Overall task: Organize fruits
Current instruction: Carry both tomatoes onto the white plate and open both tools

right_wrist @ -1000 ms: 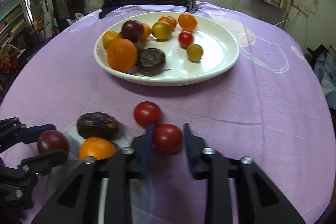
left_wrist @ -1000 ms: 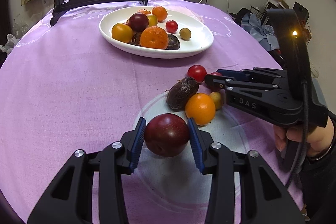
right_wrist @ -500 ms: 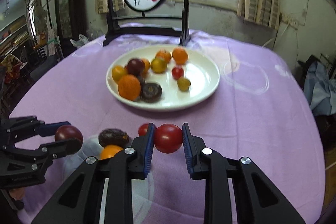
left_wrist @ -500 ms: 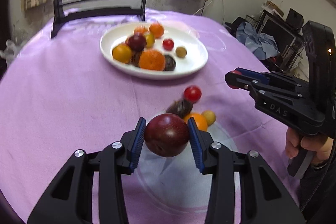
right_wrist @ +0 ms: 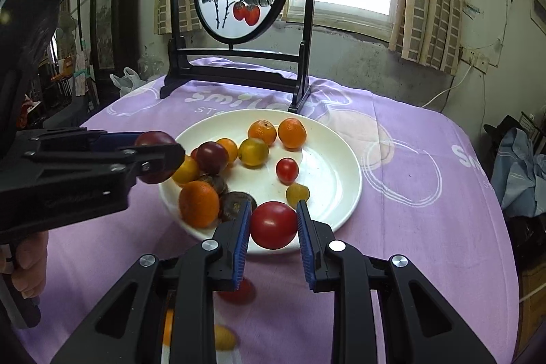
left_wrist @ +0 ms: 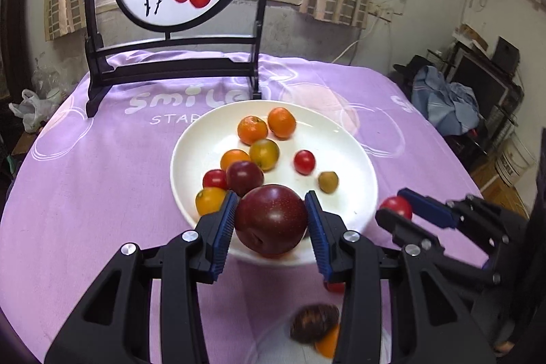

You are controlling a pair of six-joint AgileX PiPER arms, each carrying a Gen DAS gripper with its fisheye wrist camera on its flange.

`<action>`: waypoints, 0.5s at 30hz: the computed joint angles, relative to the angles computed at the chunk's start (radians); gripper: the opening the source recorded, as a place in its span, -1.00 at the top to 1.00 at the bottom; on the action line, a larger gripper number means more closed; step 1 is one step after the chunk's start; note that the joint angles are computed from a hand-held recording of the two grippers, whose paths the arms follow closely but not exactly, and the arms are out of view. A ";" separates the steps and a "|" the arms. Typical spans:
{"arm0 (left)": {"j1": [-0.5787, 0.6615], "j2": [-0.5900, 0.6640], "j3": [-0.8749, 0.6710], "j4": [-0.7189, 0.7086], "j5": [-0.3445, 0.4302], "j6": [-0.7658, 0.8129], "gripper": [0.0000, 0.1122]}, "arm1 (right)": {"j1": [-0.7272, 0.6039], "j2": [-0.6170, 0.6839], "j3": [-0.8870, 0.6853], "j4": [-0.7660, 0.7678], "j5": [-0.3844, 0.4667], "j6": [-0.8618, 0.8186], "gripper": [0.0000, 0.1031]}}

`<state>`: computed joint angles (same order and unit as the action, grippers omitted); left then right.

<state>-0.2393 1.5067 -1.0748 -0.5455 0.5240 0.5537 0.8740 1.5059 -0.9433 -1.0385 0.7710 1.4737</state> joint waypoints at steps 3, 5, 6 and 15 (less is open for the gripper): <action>-0.027 0.075 -0.055 0.074 -0.016 -0.101 0.28 | -0.050 0.057 -0.030 0.006 -0.041 -0.023 0.47; -0.029 0.109 -0.078 0.084 -0.013 -0.125 0.28 | -0.079 0.091 -0.042 0.014 -0.073 -0.033 0.47; -0.030 0.124 -0.088 0.087 -0.010 -0.132 0.28 | -0.085 0.102 -0.043 0.015 -0.083 -0.031 0.45; -0.023 0.106 -0.065 0.011 -0.045 -0.097 -0.29 | -0.106 0.115 -0.002 -0.026 -0.156 0.065 -0.02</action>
<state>-0.2625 1.6125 -1.1403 -0.5343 0.4790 0.4563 0.7679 1.6210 -0.9458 -1.0642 0.6151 1.5392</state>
